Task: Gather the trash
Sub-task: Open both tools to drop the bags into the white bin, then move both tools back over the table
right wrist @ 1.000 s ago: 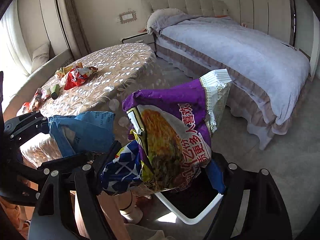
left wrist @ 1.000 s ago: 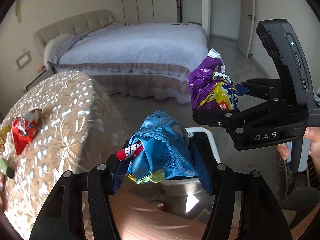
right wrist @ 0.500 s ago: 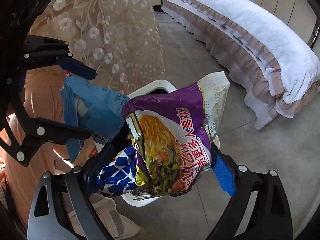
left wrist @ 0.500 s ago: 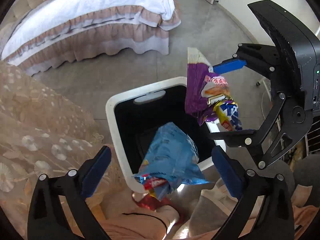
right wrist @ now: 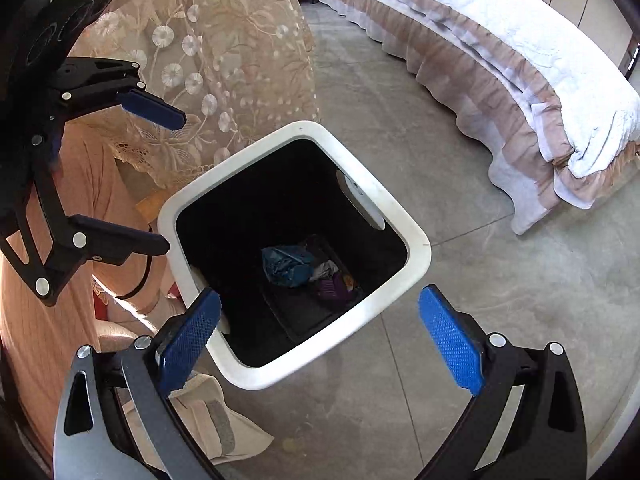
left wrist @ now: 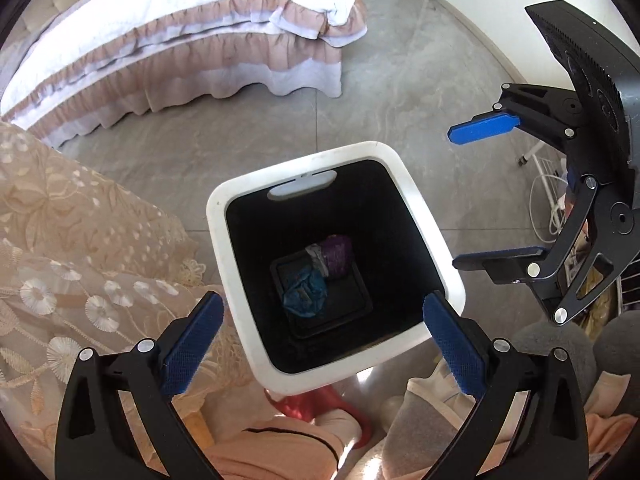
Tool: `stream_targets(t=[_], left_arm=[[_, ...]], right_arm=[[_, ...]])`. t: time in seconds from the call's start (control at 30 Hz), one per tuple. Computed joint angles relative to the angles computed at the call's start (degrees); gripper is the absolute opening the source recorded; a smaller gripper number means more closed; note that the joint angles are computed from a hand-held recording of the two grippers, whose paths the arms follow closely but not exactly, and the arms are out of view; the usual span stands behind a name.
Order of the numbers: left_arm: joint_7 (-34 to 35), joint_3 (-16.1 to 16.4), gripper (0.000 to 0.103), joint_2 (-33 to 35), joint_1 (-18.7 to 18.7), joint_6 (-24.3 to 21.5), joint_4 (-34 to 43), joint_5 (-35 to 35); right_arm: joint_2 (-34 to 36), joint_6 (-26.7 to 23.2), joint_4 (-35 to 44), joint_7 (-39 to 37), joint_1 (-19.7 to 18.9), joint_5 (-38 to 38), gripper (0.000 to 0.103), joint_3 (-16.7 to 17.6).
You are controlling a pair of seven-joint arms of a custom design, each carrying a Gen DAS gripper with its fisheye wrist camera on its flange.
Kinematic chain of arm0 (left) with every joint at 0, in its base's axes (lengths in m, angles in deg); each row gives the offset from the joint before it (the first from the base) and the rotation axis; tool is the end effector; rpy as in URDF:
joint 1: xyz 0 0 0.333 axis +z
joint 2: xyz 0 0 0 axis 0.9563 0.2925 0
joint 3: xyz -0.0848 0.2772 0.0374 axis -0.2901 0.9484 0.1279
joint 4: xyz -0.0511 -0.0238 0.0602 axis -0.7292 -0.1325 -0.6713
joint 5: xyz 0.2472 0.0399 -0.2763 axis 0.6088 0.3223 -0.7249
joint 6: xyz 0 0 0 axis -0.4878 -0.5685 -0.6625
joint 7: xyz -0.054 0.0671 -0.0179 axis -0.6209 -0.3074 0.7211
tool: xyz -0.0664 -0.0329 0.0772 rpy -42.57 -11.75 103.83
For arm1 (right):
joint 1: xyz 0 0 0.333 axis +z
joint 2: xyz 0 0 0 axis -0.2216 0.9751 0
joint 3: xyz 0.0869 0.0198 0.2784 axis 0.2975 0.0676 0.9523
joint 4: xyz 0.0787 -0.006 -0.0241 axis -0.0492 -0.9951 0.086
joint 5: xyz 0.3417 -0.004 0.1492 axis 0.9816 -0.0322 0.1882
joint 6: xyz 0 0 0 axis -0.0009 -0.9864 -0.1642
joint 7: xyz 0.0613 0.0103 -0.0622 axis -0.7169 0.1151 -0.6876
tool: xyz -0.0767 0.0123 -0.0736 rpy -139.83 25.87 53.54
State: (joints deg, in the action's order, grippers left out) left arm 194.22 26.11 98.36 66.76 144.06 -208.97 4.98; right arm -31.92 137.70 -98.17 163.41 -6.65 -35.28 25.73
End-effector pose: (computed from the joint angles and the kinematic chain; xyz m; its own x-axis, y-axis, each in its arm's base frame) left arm 0.5288 -0.2134 0.2959 -0.9584 -0.2823 0.0417 -0.2782 0.8918 -0.3569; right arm 0.3806 0.1285 0.3163 0.0368 -0.9993 -0.0083 -0.8996 -0.0295 -0.4356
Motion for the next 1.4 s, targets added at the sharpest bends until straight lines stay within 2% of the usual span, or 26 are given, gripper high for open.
stream_targets(t=[0.13, 0.27, 0.37, 0.47, 0.6, 0.73, 0.9, 1.03, 1.2, 1.4], left_arm=[[3.82, -0.65, 0.099, -2.93, 1.60, -0.69, -1.38, -5.13], [7.62, 0.08, 0.099, -6.68, 2.07, -1.26, -3.08, -11.20], [12.13, 1.24, 0.099, -10.83, 2.07, -1.94, -4.97, -18.16], [15.48, 3.47, 0.099, -15.77, 1.12, -1.24, -7.55, -25.10], [19.02, 7.32, 0.098, -22.72, -0.71, 2.14, -11.31, -33.78], [21.72, 11.60, 0.098, -28.79, -1.95, 4.57, -14.16, -41.54], [24.19, 15.36, 0.098, -33.03, -2.44, 9.73, -16.34, -49.23], [21.74, 17.16, 0.098, -33.81, -0.91, 10.99, -16.00, -50.75], [24.93, 19.24, 0.098, -34.81, 0.70, 14.44, -15.68, -55.78], [25.45, 19.60, 0.098, -33.96, 3.25, 16.93, -14.14, -58.84]], right_arm=[[-2.07, -0.10, 0.33, 0.93, -0.46, -0.45, 0.099, 0.97], [-5.12, -0.89, 0.81, 4.14, -2.02, -2.72, 0.099, 3.79], [-7.92, -2.40, 2.09, 8.16, -4.32, -6.18, 0.099, 7.41], [-10.72, -3.32, 3.92, 13.15, -6.43, -10.18, 0.099, 10.97], [-13.39, -5.33, 7.90, 20.58, -9.21, -15.74, 0.099, 15.34], [-13.74, -1.74, 11.73, 26.14, -10.40, -20.52, 0.099, 16.63], [-9.72, 1.72, 19.49, 33.46, -15.72, -27.08, 0.099, 22.22], [-4.23, 3.35, 26.28, 39.52, -18.19, -33.59, 0.099, 25.48], [2.97, 0.33, 34.93, 43.81, -17.26, -41.46, 0.099, 27.80], [11.01, -2.53, 43.14, 44.41, -12.81, -46.66, 0.099, 27.20]])
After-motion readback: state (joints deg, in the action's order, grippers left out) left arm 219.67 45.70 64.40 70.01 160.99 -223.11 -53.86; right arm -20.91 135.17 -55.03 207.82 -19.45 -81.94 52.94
